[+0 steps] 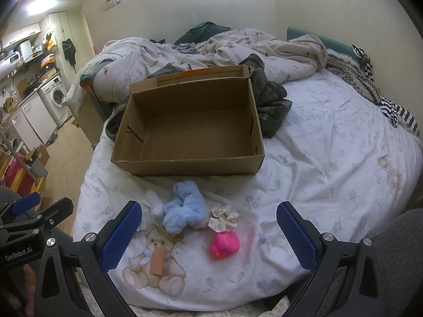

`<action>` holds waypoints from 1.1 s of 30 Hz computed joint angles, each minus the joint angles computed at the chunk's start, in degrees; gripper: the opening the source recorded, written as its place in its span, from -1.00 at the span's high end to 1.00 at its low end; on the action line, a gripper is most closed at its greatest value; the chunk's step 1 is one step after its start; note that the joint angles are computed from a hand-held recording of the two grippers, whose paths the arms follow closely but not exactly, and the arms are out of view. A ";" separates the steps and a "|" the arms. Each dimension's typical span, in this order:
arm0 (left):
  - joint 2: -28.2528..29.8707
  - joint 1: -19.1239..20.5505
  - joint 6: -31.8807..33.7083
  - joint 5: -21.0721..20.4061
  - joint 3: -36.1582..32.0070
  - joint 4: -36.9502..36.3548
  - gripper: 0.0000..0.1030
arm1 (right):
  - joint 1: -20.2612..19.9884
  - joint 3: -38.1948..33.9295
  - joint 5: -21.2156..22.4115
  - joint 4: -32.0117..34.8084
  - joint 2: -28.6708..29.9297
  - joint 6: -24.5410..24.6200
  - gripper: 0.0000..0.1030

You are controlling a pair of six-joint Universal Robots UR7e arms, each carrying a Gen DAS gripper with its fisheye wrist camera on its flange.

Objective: Organize soft objects

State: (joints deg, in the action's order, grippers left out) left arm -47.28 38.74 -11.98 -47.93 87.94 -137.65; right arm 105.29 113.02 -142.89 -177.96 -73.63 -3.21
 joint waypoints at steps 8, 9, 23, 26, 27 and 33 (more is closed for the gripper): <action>0.12 -0.39 0.88 -0.25 0.01 -0.46 -1.00 | -0.09 -0.19 0.17 0.84 0.02 0.67 -1.00; 0.16 -0.29 0.46 -0.40 -0.51 0.50 -1.00 | -0.16 -0.18 0.41 1.22 -0.10 0.92 -1.00; 12.18 6.47 -11.72 -8.57 -27.72 36.31 -0.63 | -6.17 -8.39 12.98 30.44 -4.81 12.63 -1.00; 14.83 8.28 -13.66 -11.00 -30.66 40.73 -0.46 | -7.33 -9.72 14.51 33.41 -4.64 13.49 -1.00; 15.66 8.77 -14.12 -11.58 -31.53 41.74 -0.42 | -7.65 -9.79 14.64 33.45 -4.62 13.48 -1.00; 19.79 11.96 -16.52 -17.95 -35.26 46.85 0.25 | -10.05 -9.49 16.23 34.58 -4.53 14.88 -1.00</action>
